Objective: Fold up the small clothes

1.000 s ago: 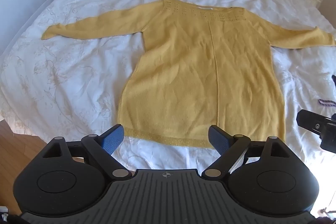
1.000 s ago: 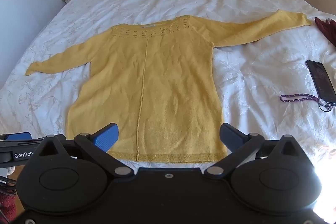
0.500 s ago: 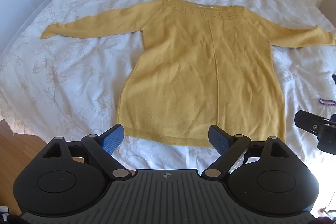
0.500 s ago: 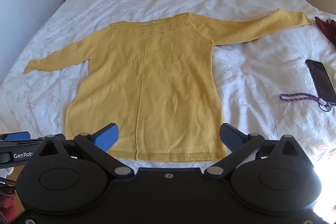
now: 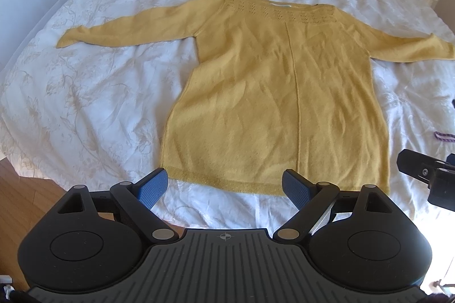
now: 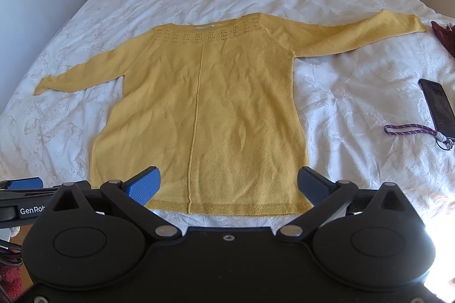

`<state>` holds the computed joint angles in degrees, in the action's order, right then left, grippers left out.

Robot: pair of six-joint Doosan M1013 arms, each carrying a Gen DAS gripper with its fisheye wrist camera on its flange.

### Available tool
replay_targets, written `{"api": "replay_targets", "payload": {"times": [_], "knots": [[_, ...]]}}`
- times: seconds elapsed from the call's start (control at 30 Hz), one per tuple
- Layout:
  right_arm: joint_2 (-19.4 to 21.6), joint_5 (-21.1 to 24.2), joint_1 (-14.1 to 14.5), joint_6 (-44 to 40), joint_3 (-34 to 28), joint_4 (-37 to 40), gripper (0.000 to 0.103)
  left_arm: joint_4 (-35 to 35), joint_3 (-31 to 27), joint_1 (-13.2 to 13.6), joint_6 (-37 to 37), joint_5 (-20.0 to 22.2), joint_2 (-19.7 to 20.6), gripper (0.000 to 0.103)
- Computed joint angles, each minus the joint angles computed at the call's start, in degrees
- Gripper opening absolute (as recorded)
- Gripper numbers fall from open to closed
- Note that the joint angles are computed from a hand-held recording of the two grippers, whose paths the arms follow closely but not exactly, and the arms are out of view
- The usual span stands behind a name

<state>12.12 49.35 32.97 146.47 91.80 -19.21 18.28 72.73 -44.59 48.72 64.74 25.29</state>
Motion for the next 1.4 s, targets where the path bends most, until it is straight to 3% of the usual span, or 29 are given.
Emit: {"api": "replay_targets", "payload": {"times": [0.83, 1.4], "knots": [[2.06, 4.51, 0.75, -0.75, -2.76, -0.51, 0.102, 0.36, 0.06, 0.54, 0.46, 1.10, 0.14, 0.088], [5.96, 10.68, 0.65, -2.55, -7.42, -2.92, 0.102, -1.39, -2.50, 2.29, 2.08, 3.37, 2.30, 0.088]]}}
